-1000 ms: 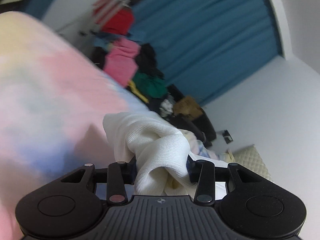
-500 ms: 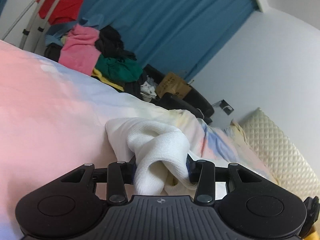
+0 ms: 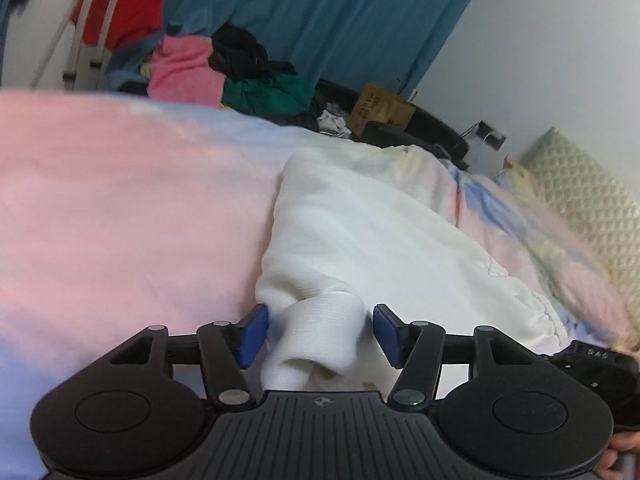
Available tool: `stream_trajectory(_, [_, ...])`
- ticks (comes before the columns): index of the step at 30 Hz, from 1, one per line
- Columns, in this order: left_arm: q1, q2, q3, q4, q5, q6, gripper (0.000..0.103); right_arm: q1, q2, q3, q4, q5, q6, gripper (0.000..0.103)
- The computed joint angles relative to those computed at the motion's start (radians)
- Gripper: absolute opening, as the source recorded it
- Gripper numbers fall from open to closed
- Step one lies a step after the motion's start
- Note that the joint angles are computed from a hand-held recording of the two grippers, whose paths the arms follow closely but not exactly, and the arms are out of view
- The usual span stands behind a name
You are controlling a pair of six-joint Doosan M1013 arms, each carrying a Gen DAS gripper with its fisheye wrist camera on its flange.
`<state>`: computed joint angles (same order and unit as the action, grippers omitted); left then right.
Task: Fold clothes
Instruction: 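Lower the folded garment onto the bed and open both grippers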
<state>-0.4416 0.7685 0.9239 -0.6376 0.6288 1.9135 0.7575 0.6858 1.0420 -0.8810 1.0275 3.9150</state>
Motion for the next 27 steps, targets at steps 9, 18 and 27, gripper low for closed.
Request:
stream_trajectory(9, [-0.022, -0.241, 0.212, -0.059, -0.100, 0.221, 0.082, 0.093, -0.014, -0.144, -0.093, 0.219, -0.264, 0.049])
stream_trajectory(18, [-0.064, -0.476, 0.436, -0.153, -0.243, 0.416, 0.103, 0.202, 0.023, -0.293, -0.265, 0.361, -0.504, 0.089])
stream_trajectory(27, [-0.073, -0.642, 0.632, -0.071, -0.348, 0.347, 0.103, 0.278, 0.118, -0.446, -0.324, 0.424, -0.657, 0.089])
